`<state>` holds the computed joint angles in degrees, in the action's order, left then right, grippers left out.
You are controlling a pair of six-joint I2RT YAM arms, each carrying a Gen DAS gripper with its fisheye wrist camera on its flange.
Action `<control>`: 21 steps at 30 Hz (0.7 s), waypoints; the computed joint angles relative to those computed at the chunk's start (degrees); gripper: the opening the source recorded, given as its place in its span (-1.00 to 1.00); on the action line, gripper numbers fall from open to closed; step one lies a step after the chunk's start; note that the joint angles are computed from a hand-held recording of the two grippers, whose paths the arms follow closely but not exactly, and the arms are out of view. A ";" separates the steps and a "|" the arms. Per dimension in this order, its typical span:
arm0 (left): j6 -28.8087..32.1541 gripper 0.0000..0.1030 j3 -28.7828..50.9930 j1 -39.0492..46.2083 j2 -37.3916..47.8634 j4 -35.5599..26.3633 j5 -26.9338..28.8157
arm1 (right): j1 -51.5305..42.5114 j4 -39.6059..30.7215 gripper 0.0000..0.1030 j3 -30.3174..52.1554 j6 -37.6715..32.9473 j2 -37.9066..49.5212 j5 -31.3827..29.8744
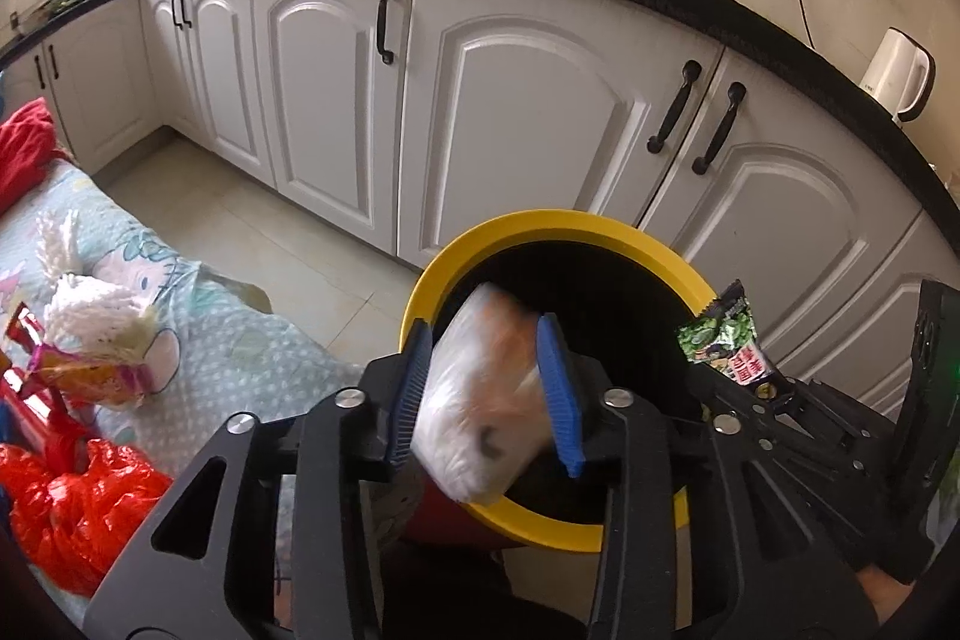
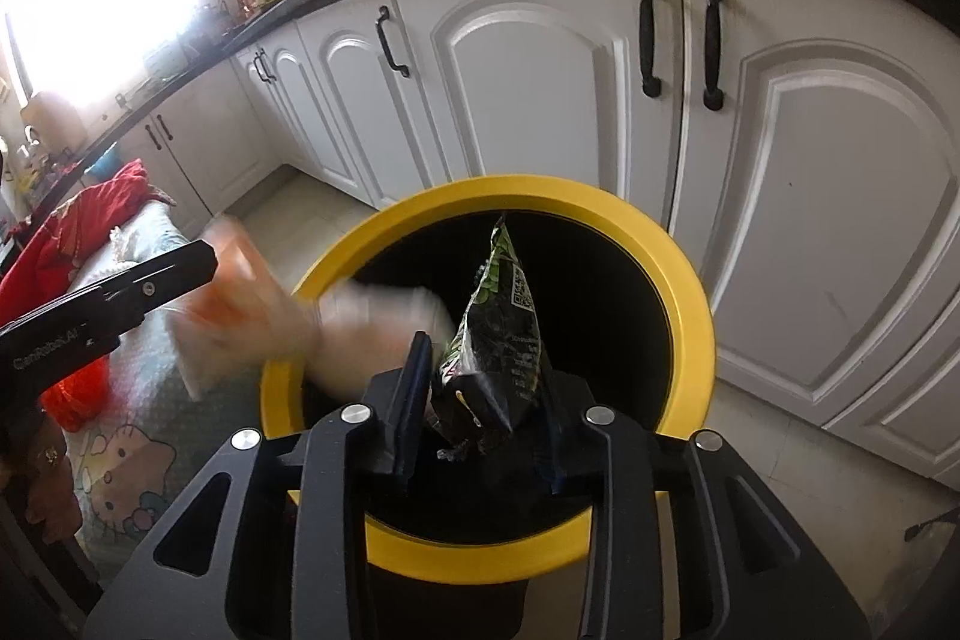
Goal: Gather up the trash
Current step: 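Open the left tool over the bin while right tool releases the packet, then move both open tools back to the trash on the bedspread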
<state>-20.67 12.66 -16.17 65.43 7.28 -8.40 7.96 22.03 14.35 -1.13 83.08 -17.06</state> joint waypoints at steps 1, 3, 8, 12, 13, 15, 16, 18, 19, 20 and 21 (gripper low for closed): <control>0.05 -0.24 -0.30 0.17 -0.35 0.04 0.14 | -0.33 0.19 -0.18 -0.02 0.07 0.11 -0.10; -0.09 -0.14 -1.03 0.40 -1.85 -0.38 -0.10 | -1.28 0.64 -0.15 -0.09 -0.23 0.51 -0.51; -0.09 0.03 -2.91 1.39 -9.99 -4.59 -0.84 | -1.02 1.04 -0.04 -1.09 0.26 -1.68 0.07; 0.49 0.31 -4.06 2.84 -19.70 -11.01 -1.66 | 0.02 0.33 0.05 -2.08 1.06 -5.28 -0.21; 0.56 0.40 -4.14 3.27 -21.71 -12.54 -1.74 | 0.47 -0.08 0.09 -2.37 1.35 -6.52 -0.20; 0.71 0.49 -4.42 4.80 -27.97 -17.42 -1.41 | 1.62 -1.16 0.12 -3.12 2.00 -9.72 -0.10; 0.79 0.56 -4.27 5.34 -29.77 -19.03 -1.32 | 2.38 -1.92 0.15 -3.22 2.41 -11.21 0.14; 1.37 0.65 -4.39 6.90 -35.21 -23.34 -0.97 | 3.40 -3.31 0.19 -3.48 2.91 -13.82 0.42; 1.72 0.68 -4.27 7.98 -38.28 -26.00 -0.59 | 4.22 -4.07 0.22 -3.74 3.26 -15.43 0.53; 2.21 0.70 -4.15 9.32 -41.09 -28.45 0.13 | 4.71 -4.68 0.23 -3.75 3.42 -16.38 0.61; 2.65 0.74 -3.91 10.76 -44.43 -31.52 0.63 | 5.78 -5.49 0.25 -3.73 3.90 -17.64 1.11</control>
